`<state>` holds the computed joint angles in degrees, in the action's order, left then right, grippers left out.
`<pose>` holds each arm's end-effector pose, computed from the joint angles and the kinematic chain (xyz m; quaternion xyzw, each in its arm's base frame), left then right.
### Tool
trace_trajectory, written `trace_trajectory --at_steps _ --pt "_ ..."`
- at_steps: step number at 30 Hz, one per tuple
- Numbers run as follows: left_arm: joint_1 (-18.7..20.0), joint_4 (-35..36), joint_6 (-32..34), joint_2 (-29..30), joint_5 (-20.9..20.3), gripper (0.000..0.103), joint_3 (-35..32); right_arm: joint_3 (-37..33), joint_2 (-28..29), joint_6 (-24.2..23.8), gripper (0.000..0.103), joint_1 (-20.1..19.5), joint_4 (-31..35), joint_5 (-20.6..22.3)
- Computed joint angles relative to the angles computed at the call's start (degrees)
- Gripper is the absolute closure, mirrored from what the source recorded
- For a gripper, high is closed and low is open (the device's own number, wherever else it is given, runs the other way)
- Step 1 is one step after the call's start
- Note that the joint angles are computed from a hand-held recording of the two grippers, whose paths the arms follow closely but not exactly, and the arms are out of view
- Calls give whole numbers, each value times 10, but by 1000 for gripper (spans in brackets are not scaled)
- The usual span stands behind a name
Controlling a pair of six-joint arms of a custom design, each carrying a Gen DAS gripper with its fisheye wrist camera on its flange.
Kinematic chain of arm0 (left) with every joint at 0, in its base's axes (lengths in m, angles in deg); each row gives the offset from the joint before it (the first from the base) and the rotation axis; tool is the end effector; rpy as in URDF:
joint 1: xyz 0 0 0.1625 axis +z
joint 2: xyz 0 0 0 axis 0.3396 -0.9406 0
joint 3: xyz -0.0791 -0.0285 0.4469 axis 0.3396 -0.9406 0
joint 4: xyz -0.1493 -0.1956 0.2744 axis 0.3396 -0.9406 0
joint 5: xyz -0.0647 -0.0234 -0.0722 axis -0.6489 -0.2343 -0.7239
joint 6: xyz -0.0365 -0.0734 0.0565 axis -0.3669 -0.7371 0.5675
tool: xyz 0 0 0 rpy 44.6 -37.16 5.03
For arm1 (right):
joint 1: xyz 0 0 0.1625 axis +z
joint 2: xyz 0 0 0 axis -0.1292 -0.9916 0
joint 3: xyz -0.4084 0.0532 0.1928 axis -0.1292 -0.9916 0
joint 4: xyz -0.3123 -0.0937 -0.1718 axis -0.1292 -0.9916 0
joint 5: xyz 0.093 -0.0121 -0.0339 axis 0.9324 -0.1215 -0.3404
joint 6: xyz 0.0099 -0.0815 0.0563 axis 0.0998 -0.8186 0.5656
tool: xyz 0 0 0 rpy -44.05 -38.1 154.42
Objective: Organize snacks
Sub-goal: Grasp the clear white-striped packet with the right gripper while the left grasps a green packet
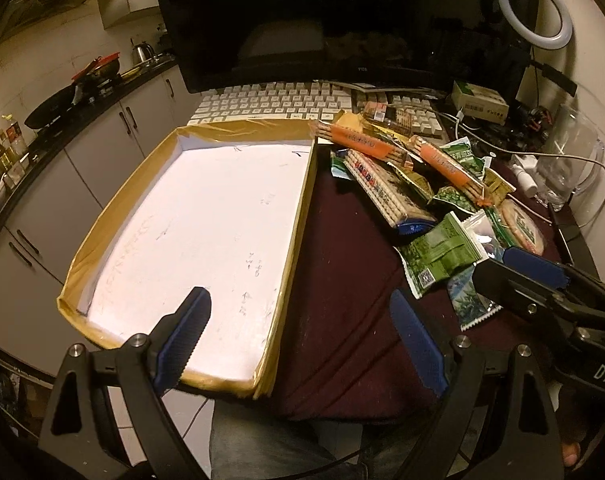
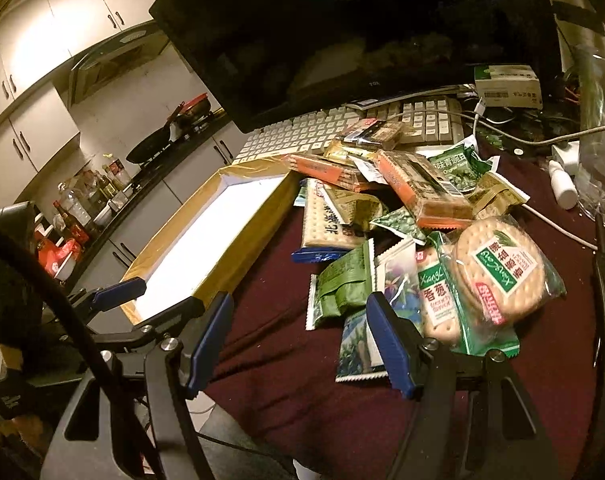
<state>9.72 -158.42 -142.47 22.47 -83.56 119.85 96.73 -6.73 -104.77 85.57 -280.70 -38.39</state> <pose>-0.1648 -0.3476 0.1088 0.0877 0.8345 -0.3445 0.4210 0.0833 -0.3746 0.0725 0.2558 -0.9225 0.2891 0.0010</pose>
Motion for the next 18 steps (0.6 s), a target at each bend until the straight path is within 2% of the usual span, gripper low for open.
trace_trajectory --at_steps 10,12,18 --pt "24 -92 84 22 1 12 -4 -21 -28 13 34 18 41 -44" --pt "26 -98 92 20 2 12 -2 -21 -25 19 34 19 34 -47" --pt "28 -95 90 8 2 12 4 -35 -44 38 34 43 64 -78"
